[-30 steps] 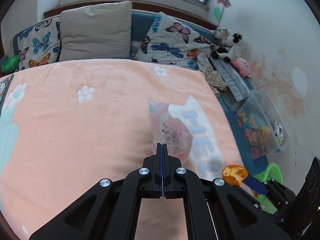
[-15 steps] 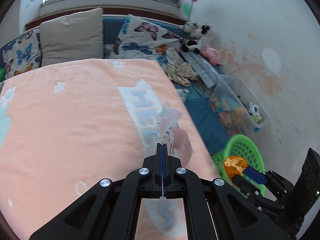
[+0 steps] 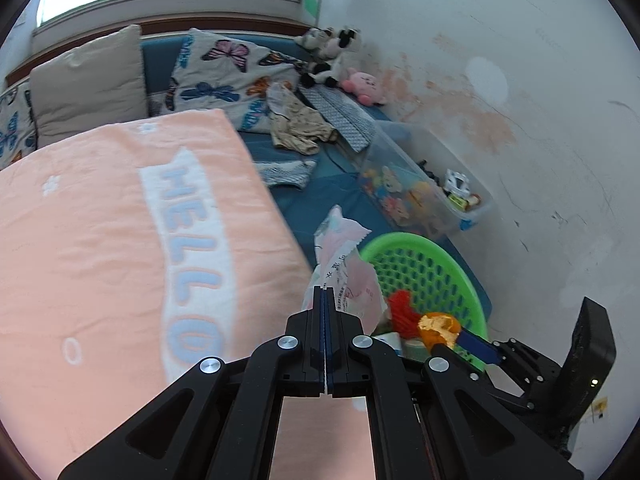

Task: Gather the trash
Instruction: 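Carry the bag and peel to the green basket and release both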

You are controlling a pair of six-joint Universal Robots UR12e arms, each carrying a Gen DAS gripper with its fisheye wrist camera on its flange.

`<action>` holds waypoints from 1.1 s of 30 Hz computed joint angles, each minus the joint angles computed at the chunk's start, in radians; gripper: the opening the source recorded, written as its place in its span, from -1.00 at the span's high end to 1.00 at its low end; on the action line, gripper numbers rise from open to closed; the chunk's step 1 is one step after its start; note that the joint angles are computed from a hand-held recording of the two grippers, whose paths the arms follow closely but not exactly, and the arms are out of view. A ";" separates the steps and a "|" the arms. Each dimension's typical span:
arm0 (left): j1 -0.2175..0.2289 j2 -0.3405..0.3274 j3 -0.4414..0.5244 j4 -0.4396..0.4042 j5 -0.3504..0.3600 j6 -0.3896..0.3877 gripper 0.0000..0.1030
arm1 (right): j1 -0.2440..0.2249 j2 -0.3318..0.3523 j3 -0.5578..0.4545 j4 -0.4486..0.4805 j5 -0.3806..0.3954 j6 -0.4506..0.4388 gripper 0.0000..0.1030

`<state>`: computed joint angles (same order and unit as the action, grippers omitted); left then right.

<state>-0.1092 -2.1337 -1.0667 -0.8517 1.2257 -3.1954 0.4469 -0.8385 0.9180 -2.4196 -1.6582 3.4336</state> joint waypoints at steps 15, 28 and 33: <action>-0.063 -0.029 0.047 -0.044 -0.003 0.043 0.99 | -0.026 -0.069 0.134 -0.033 -0.028 0.092 0.18; -0.079 -0.025 0.020 -0.043 0.052 0.086 0.18 | -0.027 -0.100 0.183 -0.073 -0.043 0.115 -0.09; -0.075 0.004 -0.032 0.018 0.087 0.086 0.01 | -0.021 -0.105 0.187 -0.090 -0.036 0.110 -0.18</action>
<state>-0.1838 -2.1301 -1.0990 -0.8338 1.3129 -3.1097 0.4254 -0.9437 1.1053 -2.5097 -1.6945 3.5437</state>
